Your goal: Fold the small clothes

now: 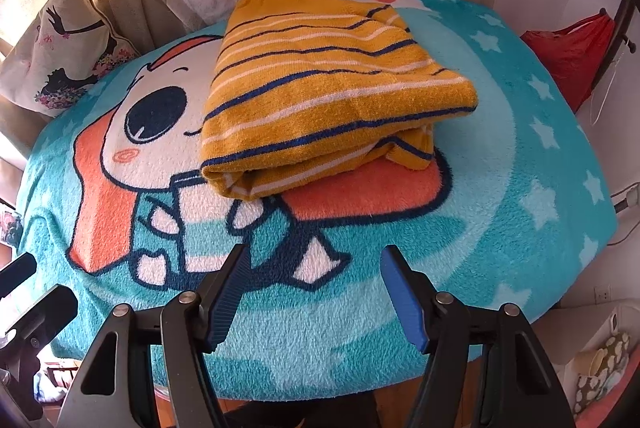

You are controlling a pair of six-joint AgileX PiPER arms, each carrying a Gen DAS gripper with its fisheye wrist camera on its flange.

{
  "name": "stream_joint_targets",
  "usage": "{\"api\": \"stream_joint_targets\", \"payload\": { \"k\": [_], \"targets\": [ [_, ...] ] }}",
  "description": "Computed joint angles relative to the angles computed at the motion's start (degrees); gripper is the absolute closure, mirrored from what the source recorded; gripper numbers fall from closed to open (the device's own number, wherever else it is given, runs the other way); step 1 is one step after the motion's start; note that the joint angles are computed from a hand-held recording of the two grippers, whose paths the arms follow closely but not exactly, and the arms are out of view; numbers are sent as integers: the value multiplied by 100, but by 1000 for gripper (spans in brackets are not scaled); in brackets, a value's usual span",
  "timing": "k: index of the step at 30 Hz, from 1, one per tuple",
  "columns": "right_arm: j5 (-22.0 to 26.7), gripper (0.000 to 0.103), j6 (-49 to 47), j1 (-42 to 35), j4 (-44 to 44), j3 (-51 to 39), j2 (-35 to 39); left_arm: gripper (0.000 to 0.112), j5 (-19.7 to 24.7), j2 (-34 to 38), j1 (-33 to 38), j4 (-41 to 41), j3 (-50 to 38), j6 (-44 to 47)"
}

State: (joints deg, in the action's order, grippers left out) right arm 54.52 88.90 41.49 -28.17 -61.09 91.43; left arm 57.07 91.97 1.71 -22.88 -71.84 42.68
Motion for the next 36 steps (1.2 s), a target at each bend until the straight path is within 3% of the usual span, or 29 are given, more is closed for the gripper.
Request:
{"api": "stream_joint_targets", "payload": {
  "k": [8, 13, 17, 22, 25, 27, 30, 33, 34, 36],
  "targets": [
    [-66, 32, -265, -25, 54, -320, 279, 9, 46, 123, 185, -10, -138, -60],
    [316, 32, 685, 184, -913, -200, -110, 9, 184, 208, 244, -94, -222, -28],
    [443, 32, 830, 49, -1058, -39, -342, 9, 232, 196, 133, -82, -160, -26],
    [65, 32, 615, -412, -1076, 393, -770, 9, 48, 53, -83, -42, -118, -97],
    [-805, 32, 332, -995, -1130, 811, -1033, 9, -129, 35, -209, 95, -218, -344],
    [-1630, 32, -639, -1739, -349, 1000, -921, 9, -179, 54, -250, 202, -343, -571],
    [-1576, 32, -1510, -2463, 630, 1015, -418, 9, -357, 33, -343, 366, -460, -874],
    [-2530, 32, -2040, -3124, 1661, 1763, -841, 9, -443, 62, -465, 478, -578, -1160],
    [-2612, 32, -2047, -3191, 1696, 1872, -972, 9, -465, 82, -523, 510, -616, -1253],
    [-2304, 32, -1660, -3126, 1174, 1837, -1218, 9, -506, 117, -664, 579, -684, -1429]
  ]
}}
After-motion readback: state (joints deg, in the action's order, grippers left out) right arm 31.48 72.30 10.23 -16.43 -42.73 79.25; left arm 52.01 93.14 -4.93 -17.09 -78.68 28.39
